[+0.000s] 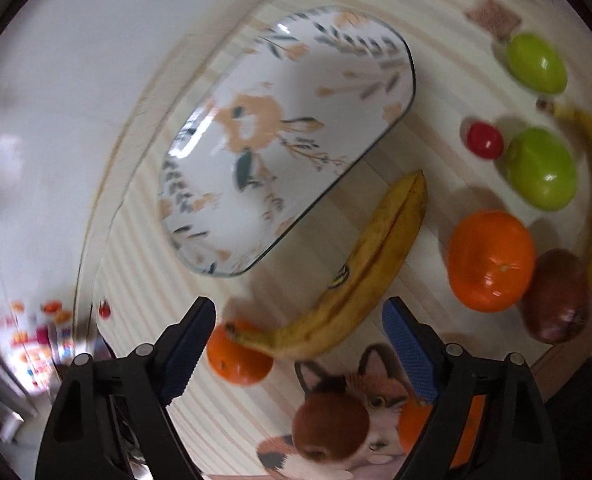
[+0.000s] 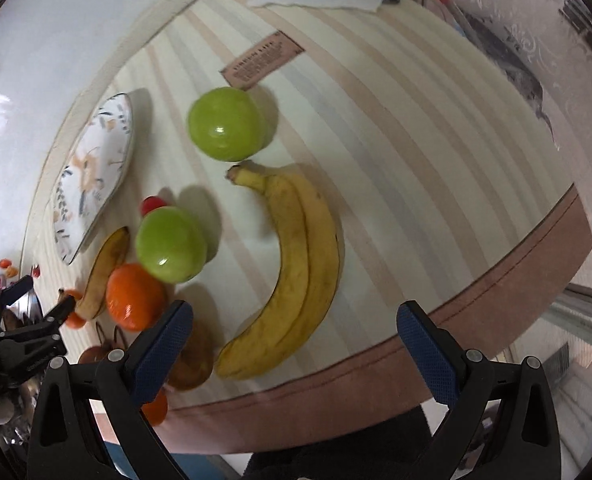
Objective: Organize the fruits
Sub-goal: 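Reach the left tool to one banana while the right tool reaches the other banana, then close the left tool on one banana while the right tool grasps the other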
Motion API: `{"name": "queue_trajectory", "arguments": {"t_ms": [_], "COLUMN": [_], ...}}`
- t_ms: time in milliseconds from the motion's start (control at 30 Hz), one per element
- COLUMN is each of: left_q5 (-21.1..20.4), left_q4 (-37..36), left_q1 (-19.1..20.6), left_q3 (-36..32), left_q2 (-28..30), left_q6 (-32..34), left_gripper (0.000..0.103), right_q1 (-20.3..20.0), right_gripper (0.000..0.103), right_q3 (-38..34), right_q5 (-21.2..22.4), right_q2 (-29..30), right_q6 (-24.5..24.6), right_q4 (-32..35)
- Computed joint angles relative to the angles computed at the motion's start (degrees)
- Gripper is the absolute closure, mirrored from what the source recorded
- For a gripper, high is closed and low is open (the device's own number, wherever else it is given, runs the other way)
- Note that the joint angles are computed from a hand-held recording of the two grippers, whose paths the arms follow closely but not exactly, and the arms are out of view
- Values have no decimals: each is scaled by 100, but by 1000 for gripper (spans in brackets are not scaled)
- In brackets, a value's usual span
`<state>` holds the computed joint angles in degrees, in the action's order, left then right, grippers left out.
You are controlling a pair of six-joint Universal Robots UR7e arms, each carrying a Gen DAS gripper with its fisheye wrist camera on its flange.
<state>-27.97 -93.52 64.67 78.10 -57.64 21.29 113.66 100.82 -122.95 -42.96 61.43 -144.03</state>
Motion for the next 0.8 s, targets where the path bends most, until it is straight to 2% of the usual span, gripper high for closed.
{"name": "queue_trajectory", "arguments": {"t_ms": [100, 167, 200, 267, 367, 433, 467, 500, 567, 633, 733, 800], "left_q5": [39, -49, -181, -302, -465, -605, -656, -625, -578, -601, -854, -985], "left_q4": [348, 464, 759, 934, 956, 1155, 1180, 1070, 825, 745, 1403, 1617], "left_q1": [84, 126, 146, 159, 165, 181, 182, 170, 153, 140, 156, 197], "left_q3": [-202, -306, -455, -508, -435, -507, -493, -421, -245, -149, -311, -438], "left_q2": [245, 351, 419, 454, 435, 482, 488, 469, 409, 357, 287, 326], "left_q6": [-1, 81, -32, -40, 138, -12, -96, -75, 19, -70, -689, -876], "left_gripper": [18, 21, 23, 26, 40, 60, 64, 65, 65, 65, 65, 65], "right_q1": [-106, -148, -164, -209, -253, -172, -147, -92, -39, -6, 22, 36], "right_gripper": [0, 2, 2, 7, 15, 22, 27, 32, 56, 59, 59, 59], "right_q3": [8, 11, 10, 5, 41, -93, -161, -242, -313, -332, -265, -250], "right_q5": [95, 122, 123, 148, 210, -47, -107, -242, -408, -502, -439, -331], "right_q2": [60, 106, 136, 213, 305, 421, 463, 508, 574, 608, 556, 532], "right_q6": [103, 191, 236, 322, 399, 371, 377, 412, 364, 368, 492, 480], "right_q4": [-64, -98, -118, -188, -362, -251, -152, 0, 53, 92, 240, 364]}}
